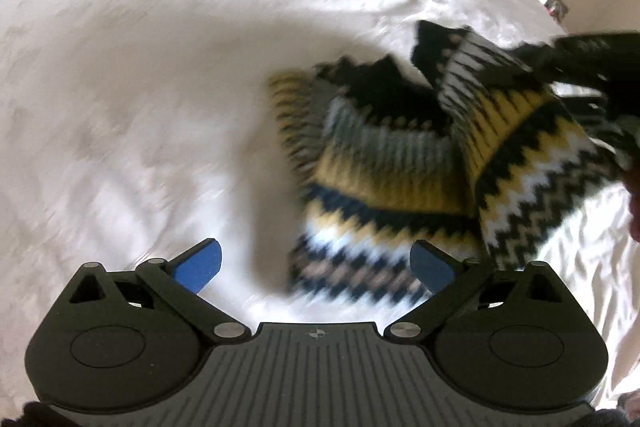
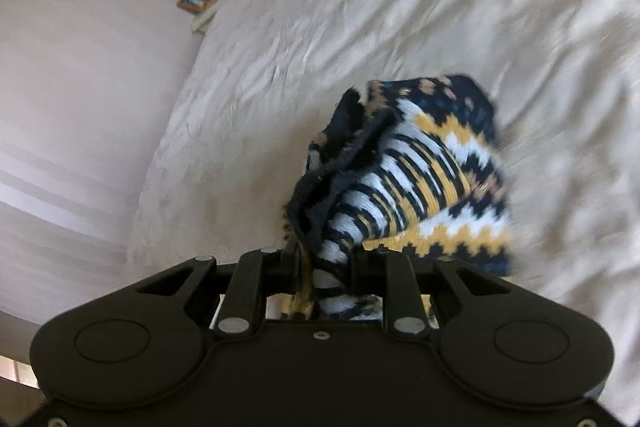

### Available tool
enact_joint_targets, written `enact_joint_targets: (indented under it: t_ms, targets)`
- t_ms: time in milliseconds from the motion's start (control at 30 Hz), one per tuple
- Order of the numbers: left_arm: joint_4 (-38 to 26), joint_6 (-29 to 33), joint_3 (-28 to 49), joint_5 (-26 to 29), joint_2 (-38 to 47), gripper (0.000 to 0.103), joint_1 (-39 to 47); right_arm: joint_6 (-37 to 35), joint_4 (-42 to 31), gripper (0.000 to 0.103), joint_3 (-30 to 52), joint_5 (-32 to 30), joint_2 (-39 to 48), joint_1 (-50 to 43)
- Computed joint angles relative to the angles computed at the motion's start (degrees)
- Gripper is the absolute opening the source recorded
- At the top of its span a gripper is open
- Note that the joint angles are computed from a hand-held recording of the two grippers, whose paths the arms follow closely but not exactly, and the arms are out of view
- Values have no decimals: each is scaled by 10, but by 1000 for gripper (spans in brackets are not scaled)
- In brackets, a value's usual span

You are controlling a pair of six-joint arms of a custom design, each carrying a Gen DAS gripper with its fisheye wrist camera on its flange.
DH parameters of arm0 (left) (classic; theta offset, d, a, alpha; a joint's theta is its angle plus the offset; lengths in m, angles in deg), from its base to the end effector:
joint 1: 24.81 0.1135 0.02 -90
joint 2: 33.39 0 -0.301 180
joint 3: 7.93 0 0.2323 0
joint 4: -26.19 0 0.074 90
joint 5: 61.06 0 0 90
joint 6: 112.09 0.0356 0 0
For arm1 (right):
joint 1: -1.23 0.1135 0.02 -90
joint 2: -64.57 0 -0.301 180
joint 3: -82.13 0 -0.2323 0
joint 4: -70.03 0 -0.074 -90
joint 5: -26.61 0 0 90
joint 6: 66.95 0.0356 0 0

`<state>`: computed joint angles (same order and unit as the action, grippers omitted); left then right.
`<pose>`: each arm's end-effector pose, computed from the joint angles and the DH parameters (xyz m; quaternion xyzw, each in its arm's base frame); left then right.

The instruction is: Fold small clothes

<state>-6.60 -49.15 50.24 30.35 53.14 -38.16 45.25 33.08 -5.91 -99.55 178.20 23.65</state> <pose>0.2519 -0.0607 0.2076 -0.1125 0.9618 -0.0972 0.2296 0.3710 0.1758 0.2158 -0.0857 0.9150 0.3740 0.1244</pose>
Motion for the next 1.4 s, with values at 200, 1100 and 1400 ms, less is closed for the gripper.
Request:
enact_joint_targets:
  t_ms: [200,1100,1400]
  targets:
    - [-5,41,-50,33,-35,102,62,77,44,32,-16,60,27,72]
    - [97,135,57,30,104,102,-10,17,60,54,-148,143,-96,40]
    - [97,166,43,0,216,103,45,-110,22,53,-249,233,-99,99]
